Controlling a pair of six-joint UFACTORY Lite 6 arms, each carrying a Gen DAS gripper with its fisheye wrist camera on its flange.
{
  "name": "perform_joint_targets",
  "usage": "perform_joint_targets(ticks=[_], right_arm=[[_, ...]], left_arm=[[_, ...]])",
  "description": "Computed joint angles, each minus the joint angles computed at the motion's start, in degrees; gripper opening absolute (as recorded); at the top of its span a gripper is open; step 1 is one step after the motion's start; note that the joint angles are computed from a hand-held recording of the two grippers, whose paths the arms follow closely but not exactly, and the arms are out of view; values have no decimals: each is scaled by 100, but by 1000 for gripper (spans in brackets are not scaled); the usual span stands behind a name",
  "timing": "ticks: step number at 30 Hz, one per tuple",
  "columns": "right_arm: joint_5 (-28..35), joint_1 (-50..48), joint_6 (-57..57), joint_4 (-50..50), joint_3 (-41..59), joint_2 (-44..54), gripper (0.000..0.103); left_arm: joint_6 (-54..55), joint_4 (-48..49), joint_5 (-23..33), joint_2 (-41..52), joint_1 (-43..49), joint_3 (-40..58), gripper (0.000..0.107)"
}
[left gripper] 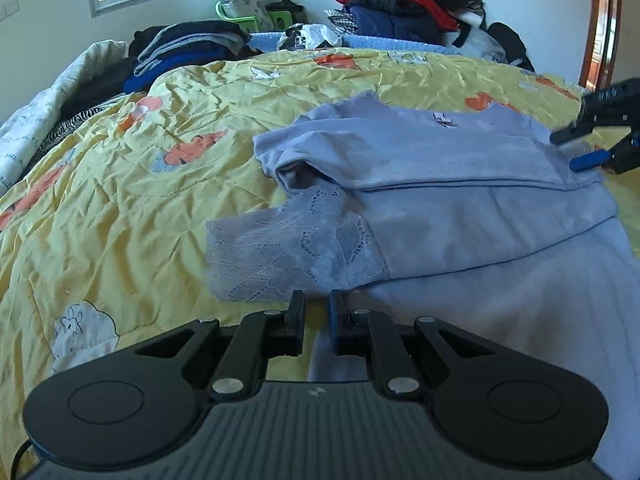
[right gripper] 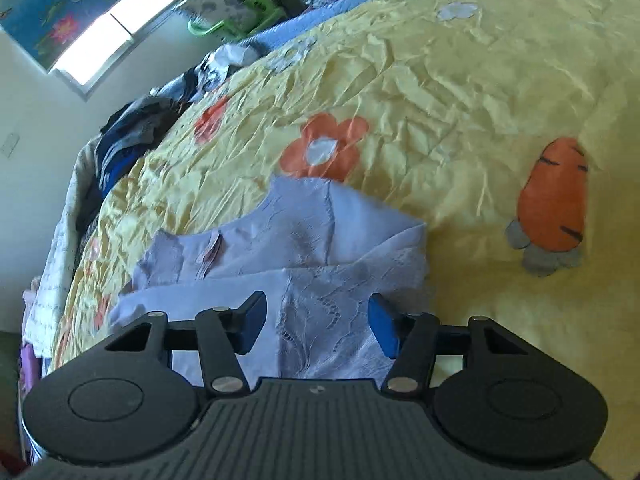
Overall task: Fold small clothes
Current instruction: 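Release the folded side and move both grippers toward the hem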
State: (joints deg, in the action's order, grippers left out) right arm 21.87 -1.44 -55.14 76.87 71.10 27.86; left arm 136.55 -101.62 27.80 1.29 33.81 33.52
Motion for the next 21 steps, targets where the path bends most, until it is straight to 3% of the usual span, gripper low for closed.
perform_joint_targets(ticks=[4, 8, 10, 13, 15, 17, 20, 21], right_arm=[[-144, 102, 333, -711, 293, 186, 55], [226, -326, -561, 3, 186, 236, 44], [144, -306, -558, 11, -58, -11, 47], [-33, -204, -1706, 1089, -1199, -1141, 57], [535, -372, -2358, 1606, -2199, -2125, 61], [1185, -593, -2190, 1320, -3153, -3120, 63], [1770, -835, -1333, 263, -4361, -4513, 63], [1855, -894, -931, -162, -4776, -5010, 63]], left_arm=[[-16, -29, -48, -16, -49, 9, 12], [30, 188, 35, 13, 155, 23, 12], [-176, 462, 85, -35, 349, 48, 12], [-547, 1159, 389, -180, 892, 70, 12], [-810, 1738, 629, -215, 1321, 118, 13], [-1263, 2458, 879, -151, 1752, 228, 15], [-1753, 3258, 1138, -27, 2298, 371, 32], [-1743, 3361, 1257, -17, 2492, 367, 45]])
